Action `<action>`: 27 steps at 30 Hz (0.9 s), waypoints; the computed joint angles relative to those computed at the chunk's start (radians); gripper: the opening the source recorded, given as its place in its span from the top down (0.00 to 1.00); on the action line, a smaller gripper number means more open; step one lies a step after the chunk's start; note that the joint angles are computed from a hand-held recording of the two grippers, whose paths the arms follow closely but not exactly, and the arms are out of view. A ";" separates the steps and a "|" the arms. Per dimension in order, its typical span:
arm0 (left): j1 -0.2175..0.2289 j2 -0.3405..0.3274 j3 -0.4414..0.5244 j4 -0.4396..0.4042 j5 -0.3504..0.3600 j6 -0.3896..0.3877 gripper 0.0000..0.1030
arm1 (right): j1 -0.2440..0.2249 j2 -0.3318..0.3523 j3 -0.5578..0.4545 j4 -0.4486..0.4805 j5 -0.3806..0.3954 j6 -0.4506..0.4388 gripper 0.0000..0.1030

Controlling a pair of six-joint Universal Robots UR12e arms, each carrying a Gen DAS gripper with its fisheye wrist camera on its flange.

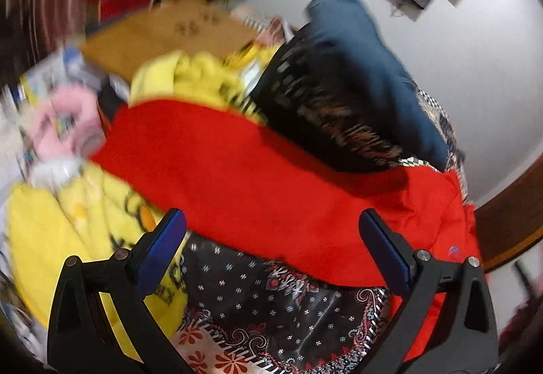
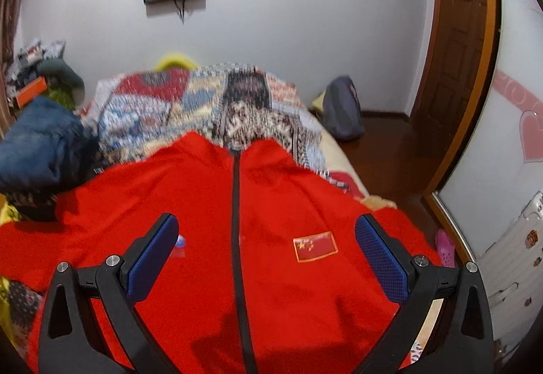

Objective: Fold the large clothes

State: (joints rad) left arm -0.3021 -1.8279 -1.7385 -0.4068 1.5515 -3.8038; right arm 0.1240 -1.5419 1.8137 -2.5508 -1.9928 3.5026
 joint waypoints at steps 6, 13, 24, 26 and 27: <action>0.071 -0.007 -0.053 -0.002 -0.147 -0.156 0.12 | -0.002 0.009 -0.007 0.040 0.039 -0.029 0.00; 0.093 -0.026 -0.071 0.062 -0.140 -0.199 0.36 | -0.010 0.024 -0.025 0.063 0.064 -0.042 0.00; 0.024 -0.069 0.050 -0.131 0.202 -0.021 0.95 | -0.016 0.023 -0.037 0.092 0.070 -0.024 0.00; 0.004 -0.060 0.061 -0.106 0.256 0.021 0.96 | -0.017 0.019 -0.036 0.087 0.066 -0.029 0.00; -0.005 -0.054 0.066 -0.089 0.275 0.041 0.96 | -0.018 0.016 -0.035 0.083 0.064 -0.031 0.00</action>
